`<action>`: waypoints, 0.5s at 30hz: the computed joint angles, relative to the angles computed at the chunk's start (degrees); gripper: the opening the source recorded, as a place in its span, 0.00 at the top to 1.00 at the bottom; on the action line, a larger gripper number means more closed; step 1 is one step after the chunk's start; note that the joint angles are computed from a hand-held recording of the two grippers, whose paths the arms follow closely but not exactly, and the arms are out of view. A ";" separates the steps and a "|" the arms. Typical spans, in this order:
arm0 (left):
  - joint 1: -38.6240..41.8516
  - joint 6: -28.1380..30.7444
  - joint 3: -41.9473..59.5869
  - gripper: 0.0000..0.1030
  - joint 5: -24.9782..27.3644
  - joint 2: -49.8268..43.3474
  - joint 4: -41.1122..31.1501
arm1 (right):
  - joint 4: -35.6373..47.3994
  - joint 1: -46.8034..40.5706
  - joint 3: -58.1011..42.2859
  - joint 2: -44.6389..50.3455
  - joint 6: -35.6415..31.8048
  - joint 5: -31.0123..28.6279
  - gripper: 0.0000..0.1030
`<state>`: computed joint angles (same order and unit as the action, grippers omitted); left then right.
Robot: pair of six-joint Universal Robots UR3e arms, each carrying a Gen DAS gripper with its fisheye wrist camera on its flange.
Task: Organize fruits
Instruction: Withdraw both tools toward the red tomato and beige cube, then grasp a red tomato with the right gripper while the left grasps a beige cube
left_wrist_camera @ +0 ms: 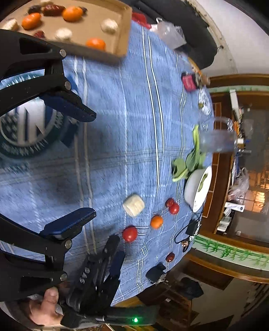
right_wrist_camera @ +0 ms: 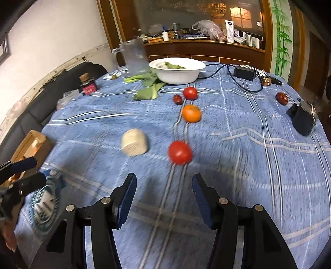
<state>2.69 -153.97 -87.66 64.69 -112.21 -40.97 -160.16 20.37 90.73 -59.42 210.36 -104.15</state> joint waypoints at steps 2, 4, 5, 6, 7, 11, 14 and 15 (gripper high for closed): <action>-1.78 -1.67 3.83 0.18 0.58 -2.74 -0.88 | 0.96 -1.28 -2.02 1.51 -2.07 0.55 0.42; -3.96 -3.55 9.15 0.19 1.22 -6.54 -2.36 | 1.82 -2.23 -4.15 3.12 -4.04 1.37 0.42; -4.35 -3.88 10.54 0.19 1.26 -7.56 -2.83 | 2.03 -2.40 -5.03 3.85 -4.69 1.61 0.43; -5.24 -4.69 12.93 0.19 1.72 -9.35 -3.33 | 3.13 -2.70 -6.57 4.92 -5.33 1.46 0.48; -6.28 -5.65 15.85 0.19 2.29 -11.46 -3.87 | 3.93 -3.01 -7.33 5.69 -5.49 1.61 0.53; -9.25 -7.63 23.47 0.19 4.38 -16.99 -5.61 | 2.74 -4.53 -5.42 4.92 -6.08 3.64 0.69; -10.61 -8.52 27.47 0.19 4.26 -19.86 -6.88 | -1.31 -6.15 -0.28 2.21 -5.18 6.73 0.69; -11.21 -8.79 28.81 0.19 4.52 -20.86 -7.23 | -1.25 -6.33 0.28 1.68 -4.84 6.98 0.69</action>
